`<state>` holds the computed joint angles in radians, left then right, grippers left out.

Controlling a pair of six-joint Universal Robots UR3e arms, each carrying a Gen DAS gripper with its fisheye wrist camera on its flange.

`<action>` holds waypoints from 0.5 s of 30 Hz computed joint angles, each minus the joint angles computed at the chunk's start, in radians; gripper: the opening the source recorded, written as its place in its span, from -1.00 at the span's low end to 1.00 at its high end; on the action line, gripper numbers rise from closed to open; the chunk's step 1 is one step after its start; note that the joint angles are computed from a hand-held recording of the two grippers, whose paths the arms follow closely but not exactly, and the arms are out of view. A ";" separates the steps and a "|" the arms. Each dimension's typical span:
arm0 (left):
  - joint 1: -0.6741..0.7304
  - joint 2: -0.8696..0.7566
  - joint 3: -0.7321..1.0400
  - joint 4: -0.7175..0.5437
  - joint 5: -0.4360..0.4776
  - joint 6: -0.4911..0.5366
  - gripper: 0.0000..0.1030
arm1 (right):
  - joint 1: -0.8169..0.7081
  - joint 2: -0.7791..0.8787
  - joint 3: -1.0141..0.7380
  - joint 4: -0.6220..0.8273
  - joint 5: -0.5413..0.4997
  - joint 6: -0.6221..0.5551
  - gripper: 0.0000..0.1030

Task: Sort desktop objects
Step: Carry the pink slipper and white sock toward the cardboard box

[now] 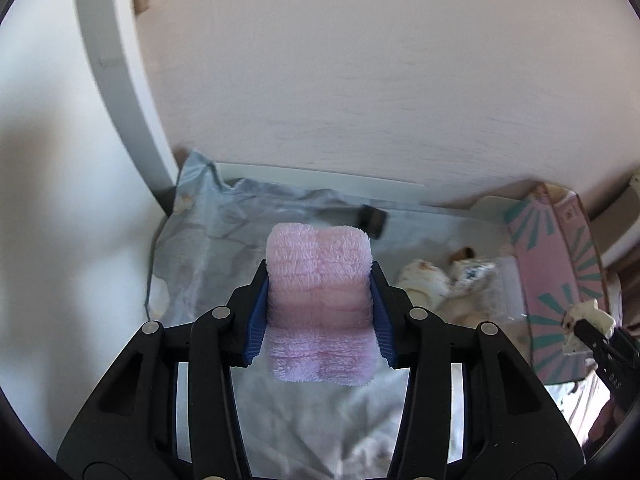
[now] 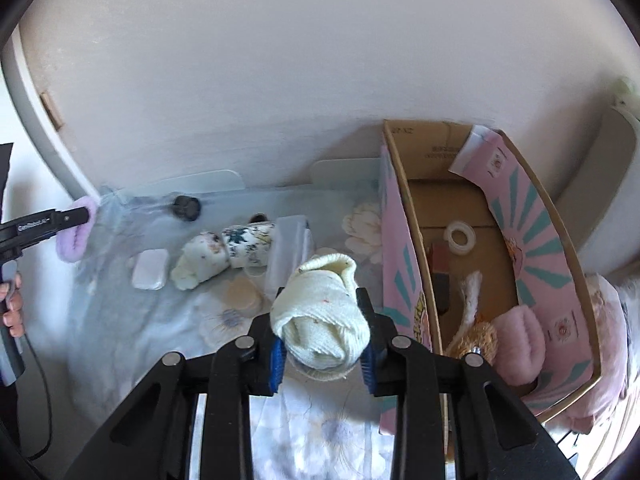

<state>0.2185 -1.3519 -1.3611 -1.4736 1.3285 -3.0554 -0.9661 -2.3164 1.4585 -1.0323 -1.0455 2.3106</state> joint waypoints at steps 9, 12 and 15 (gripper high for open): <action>-0.170 -0.116 0.274 -0.159 -0.016 -0.136 -0.20 | -0.082 0.270 -0.443 0.370 0.030 -0.207 -0.46; -0.253 -0.173 0.372 -0.177 0.015 -0.198 -0.20 | -0.140 0.337 -0.588 0.488 0.046 -0.314 -0.46; -0.336 -0.253 0.495 -0.200 0.050 -0.251 -0.20 | -0.200 0.421 -0.750 0.610 0.055 -0.412 -0.46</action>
